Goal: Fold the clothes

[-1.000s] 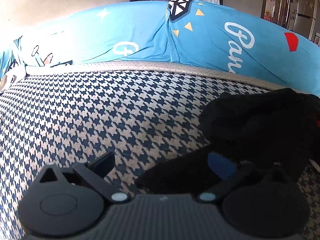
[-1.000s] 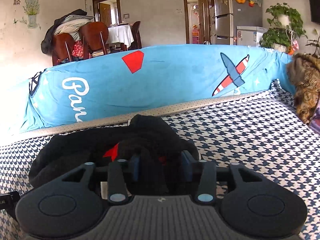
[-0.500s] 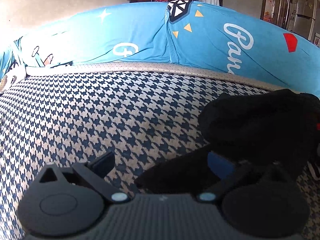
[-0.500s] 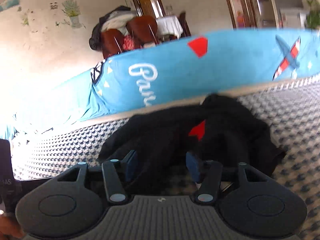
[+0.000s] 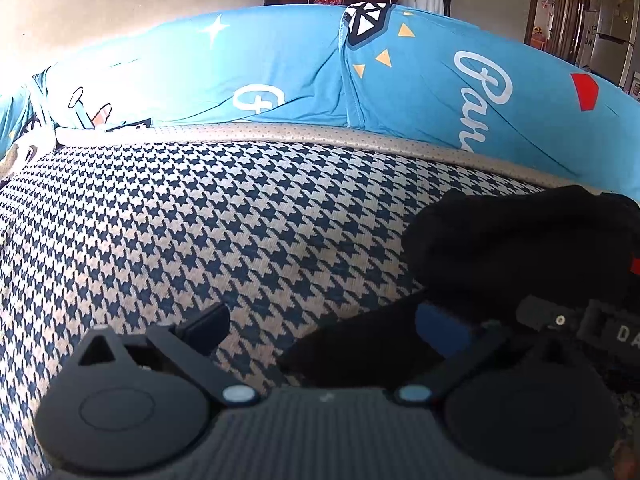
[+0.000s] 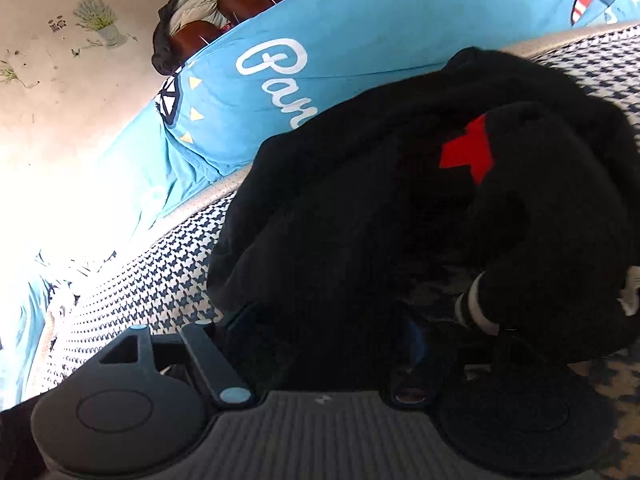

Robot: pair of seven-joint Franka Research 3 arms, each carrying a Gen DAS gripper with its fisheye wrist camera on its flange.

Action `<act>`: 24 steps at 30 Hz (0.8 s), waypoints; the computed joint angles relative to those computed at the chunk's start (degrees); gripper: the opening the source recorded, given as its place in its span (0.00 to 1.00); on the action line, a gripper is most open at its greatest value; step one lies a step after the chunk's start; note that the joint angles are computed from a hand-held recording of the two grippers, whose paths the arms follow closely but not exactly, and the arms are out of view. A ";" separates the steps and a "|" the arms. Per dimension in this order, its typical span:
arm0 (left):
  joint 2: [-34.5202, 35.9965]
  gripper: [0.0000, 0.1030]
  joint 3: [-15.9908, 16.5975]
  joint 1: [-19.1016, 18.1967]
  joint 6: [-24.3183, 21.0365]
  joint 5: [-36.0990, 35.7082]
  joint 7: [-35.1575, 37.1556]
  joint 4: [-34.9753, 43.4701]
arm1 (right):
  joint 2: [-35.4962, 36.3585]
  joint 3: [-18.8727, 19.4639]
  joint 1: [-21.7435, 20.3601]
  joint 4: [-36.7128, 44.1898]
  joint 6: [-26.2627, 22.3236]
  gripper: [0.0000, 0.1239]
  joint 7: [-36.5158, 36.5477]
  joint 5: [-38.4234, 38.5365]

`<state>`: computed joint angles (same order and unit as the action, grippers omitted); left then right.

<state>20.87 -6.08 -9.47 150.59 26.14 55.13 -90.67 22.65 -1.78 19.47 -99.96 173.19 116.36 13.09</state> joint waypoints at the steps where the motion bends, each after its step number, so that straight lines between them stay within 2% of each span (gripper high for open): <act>1: -0.05 1.00 0.09 -0.07 -0.09 0.14 -0.13 -0.05 | 0.52 -1.48 1.41 0.08 1.06 0.61 0.94 -1.22; 2: -0.11 1.00 0.17 -0.14 -0.17 0.30 -0.28 -0.12 | 0.91 -3.54 3.29 0.19 1.77 0.58 1.77 -2.81; 3: -0.19 1.00 0.16 -0.12 -0.18 0.30 -0.34 -0.21 | 1.27 -4.91 4.50 0.34 2.32 0.45 2.74 -4.89; 6: -0.53 1.00 0.12 0.01 -0.38 0.16 -0.50 -0.51 | 1.71 -2.08 2.41 1.18 1.74 0.20 -1.07 -4.17; 9: -1.13 1.00 0.03 0.25 -0.41 -0.14 -0.72 -1.00 | 1.26 -5.07 4.94 0.78 1.77 0.12 -0.78 -6.49; 12: -1.93 1.00 0.11 0.33 -0.29 0.09 -1.20 -1.61 | 0.01 -8.61 7.95 -0.53 3.21 0.09 -0.08 -10.01; 17: -3.46 1.00 0.28 0.24 -0.10 1.44 -2.18 -2.72 | -2.36 -27.11 23.51 -3.66 4.24 0.09 9.62 -24.94; 19: -4.12 1.00 0.27 0.21 0.15 2.09 -2.56 -3.32 | -3.96 -31.13 26.86 -5.39 4.78 0.09 12.98 -29.30; 21: -4.85 1.00 0.31 0.16 0.52 2.96 -3.00 -4.08 | -5.69 -33.51 28.71 -6.96 5.38 0.09 15.96 -32.45; 24: -5.96 1.00 0.45 -0.03 1.03 4.67 -4.12 -5.20 | -8.03 -43.32 36.63 -9.79 6.68 0.09 24.53 -41.14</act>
